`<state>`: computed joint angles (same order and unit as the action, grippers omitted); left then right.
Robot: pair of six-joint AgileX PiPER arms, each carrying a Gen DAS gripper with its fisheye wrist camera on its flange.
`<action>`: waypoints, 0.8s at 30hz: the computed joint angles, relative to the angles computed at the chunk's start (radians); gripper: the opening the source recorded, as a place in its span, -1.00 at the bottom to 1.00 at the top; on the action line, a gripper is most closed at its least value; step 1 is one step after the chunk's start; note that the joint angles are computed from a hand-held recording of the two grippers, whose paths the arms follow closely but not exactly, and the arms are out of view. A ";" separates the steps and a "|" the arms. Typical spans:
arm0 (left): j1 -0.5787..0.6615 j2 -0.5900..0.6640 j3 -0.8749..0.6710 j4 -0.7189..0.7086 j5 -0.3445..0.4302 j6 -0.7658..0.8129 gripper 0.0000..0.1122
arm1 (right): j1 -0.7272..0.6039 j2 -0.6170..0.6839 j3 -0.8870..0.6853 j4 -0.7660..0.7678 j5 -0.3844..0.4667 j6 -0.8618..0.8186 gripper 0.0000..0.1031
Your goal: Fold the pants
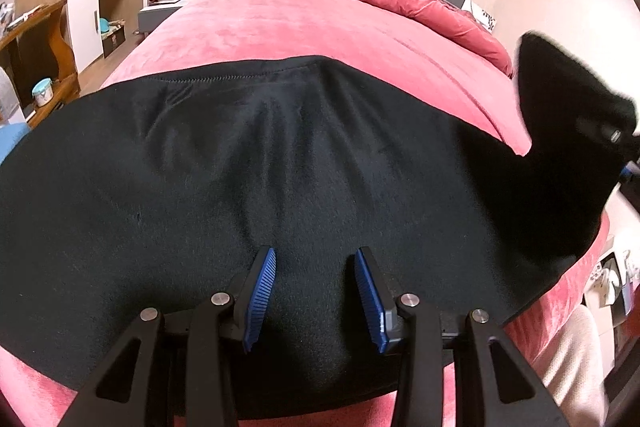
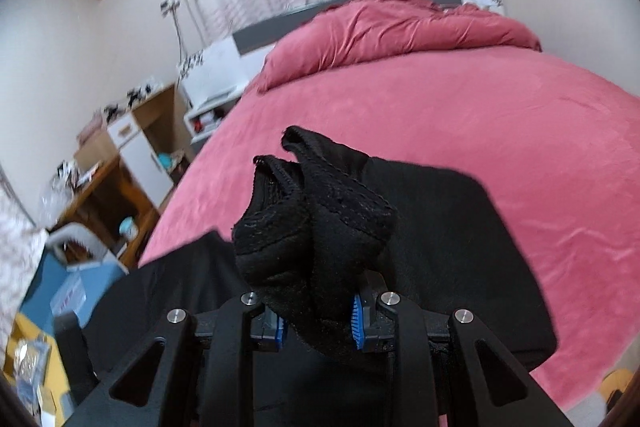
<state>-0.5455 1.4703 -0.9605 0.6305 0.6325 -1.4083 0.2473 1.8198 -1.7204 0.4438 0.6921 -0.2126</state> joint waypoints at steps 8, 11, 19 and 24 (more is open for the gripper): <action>-0.006 -0.010 0.030 0.044 -0.012 -0.029 -0.25 | 0.115 0.062 0.090 -0.243 0.000 0.111 -0.46; -0.010 -0.007 0.029 0.053 -0.006 -0.029 -0.25 | 0.142 0.075 0.096 -0.295 0.019 0.111 -0.27; 0.098 -0.099 0.101 -0.205 -0.238 0.078 -0.24 | 0.058 -0.025 0.191 0.038 0.077 -0.298 0.37; 0.114 -0.067 0.049 -0.525 -0.316 0.393 -0.19 | -0.103 -0.084 0.265 0.187 -0.022 -0.355 0.36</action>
<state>-0.4320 1.4029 -0.9110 0.1051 0.3170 -1.0149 0.1439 1.7360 -1.4556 0.6313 0.6699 -0.5673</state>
